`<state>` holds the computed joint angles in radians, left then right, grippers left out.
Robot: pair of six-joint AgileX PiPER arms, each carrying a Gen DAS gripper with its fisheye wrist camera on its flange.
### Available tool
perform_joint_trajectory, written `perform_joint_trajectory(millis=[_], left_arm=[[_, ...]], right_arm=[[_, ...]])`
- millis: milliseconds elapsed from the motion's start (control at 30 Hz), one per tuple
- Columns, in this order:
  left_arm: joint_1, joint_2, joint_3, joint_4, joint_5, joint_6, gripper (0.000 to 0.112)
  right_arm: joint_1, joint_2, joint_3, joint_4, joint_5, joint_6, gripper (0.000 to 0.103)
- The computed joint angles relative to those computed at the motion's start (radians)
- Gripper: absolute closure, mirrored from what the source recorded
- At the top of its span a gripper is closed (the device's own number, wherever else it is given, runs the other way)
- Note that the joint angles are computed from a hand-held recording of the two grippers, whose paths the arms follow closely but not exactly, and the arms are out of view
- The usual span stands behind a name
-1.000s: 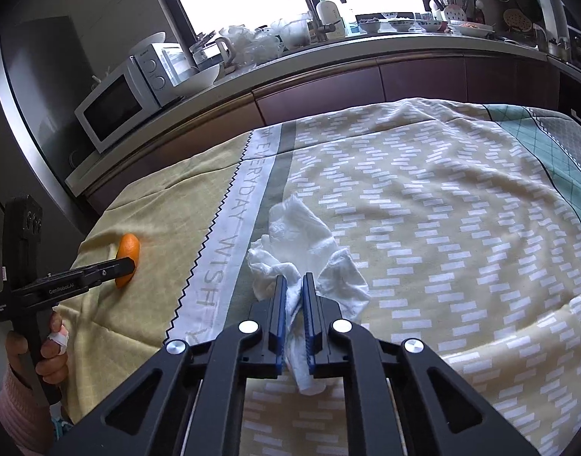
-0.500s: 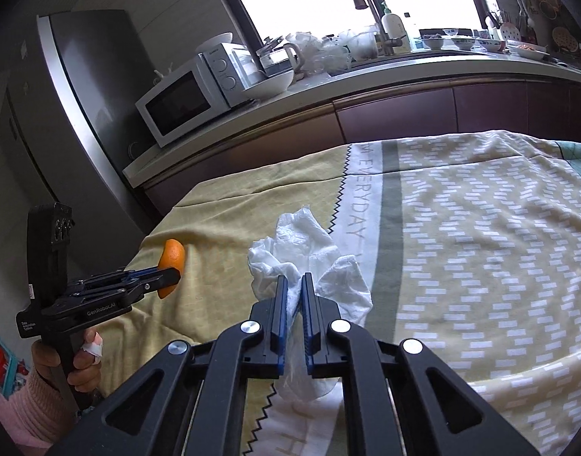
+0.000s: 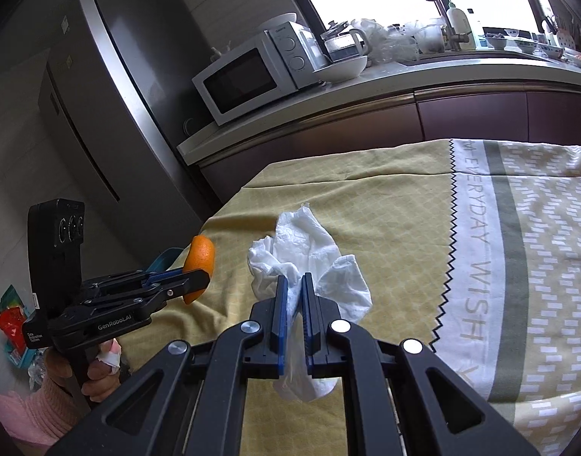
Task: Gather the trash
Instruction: 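Lift the orange peel and tissue and carry them toward the teal bin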
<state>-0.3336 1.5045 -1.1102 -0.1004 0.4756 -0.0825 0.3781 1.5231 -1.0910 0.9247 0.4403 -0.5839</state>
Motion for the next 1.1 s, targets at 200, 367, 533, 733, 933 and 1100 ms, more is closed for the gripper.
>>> perform_joint_trajectory(millis=[200,367,533,733,933,1100], left_arm=[[0.035,-0.059,0.056,-0.020,0.001,0.024,0.095],[0.064,-0.105,0.102,-0.015,-0.002,0.025,0.095],[0.092,-0.143,0.139,-0.012,-0.005,0.026,0.095],[0.136,-0.179,0.176,-0.033,-0.003,0.058,0.095],[0.177,-0.206,0.197,-0.045,0.005,0.072,0.095],[0.221,-0.238,0.215,-0.058,0.016,0.095,0.095]], right_arm=[[0.060,0.026,-0.032,-0.001,-0.001,0.011,0.097],[0.100,0.050,-0.059,-0.013,-0.002,0.029,0.097],[0.127,0.074,-0.090,-0.026,0.003,0.048,0.097],[0.155,0.096,-0.119,-0.035,0.010,0.062,0.097],[0.183,0.124,-0.159,-0.049,0.016,0.077,0.097],[0.208,0.152,-0.201,-0.070,0.023,0.097,0.097]])
